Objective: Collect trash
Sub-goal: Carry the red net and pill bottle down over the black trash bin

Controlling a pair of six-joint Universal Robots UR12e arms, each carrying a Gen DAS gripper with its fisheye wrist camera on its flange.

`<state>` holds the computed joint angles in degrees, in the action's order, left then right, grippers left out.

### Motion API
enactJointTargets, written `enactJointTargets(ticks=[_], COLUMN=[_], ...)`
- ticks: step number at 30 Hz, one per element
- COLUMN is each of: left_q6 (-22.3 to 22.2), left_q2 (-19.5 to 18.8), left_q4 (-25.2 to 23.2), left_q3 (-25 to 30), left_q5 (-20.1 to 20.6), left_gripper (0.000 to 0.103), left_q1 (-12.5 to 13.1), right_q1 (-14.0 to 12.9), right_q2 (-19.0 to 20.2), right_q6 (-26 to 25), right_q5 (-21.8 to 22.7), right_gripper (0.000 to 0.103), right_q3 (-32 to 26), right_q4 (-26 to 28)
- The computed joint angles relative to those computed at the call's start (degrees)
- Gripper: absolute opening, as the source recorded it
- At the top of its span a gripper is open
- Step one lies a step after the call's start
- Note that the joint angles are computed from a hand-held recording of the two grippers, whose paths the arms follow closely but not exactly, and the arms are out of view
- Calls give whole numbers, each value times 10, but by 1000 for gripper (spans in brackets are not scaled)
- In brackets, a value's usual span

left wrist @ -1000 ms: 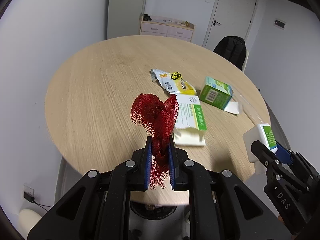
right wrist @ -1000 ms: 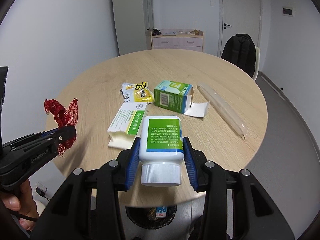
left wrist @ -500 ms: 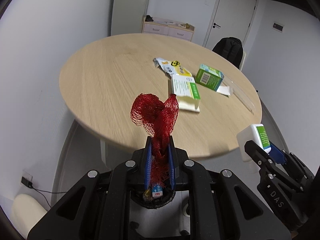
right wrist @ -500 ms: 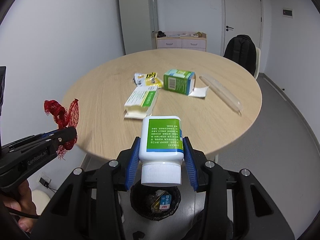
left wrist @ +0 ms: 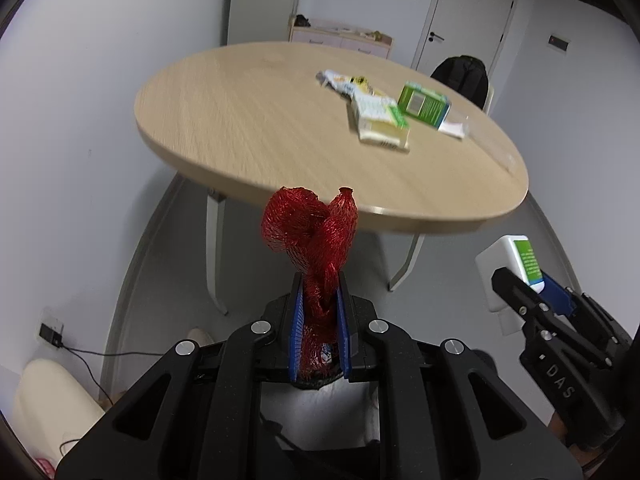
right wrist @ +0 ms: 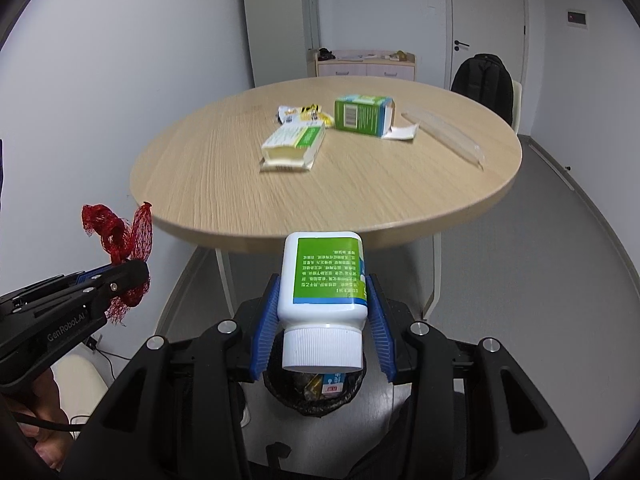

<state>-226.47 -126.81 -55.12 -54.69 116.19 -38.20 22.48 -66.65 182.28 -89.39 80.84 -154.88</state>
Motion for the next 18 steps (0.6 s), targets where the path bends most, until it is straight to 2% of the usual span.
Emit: enactJointTargets(ticks=[18], left_q6=[-18], left_q2=[-6], left_q4=[6], left_q3=[-52], left_q5=[-39], left_gripper=[14], left_q1=[9], right_q1=[2], right_q2=[24], right_q6=[1], right_q5=[-10], right_gripper=[40], right_q3=[14], right_q4=[19])
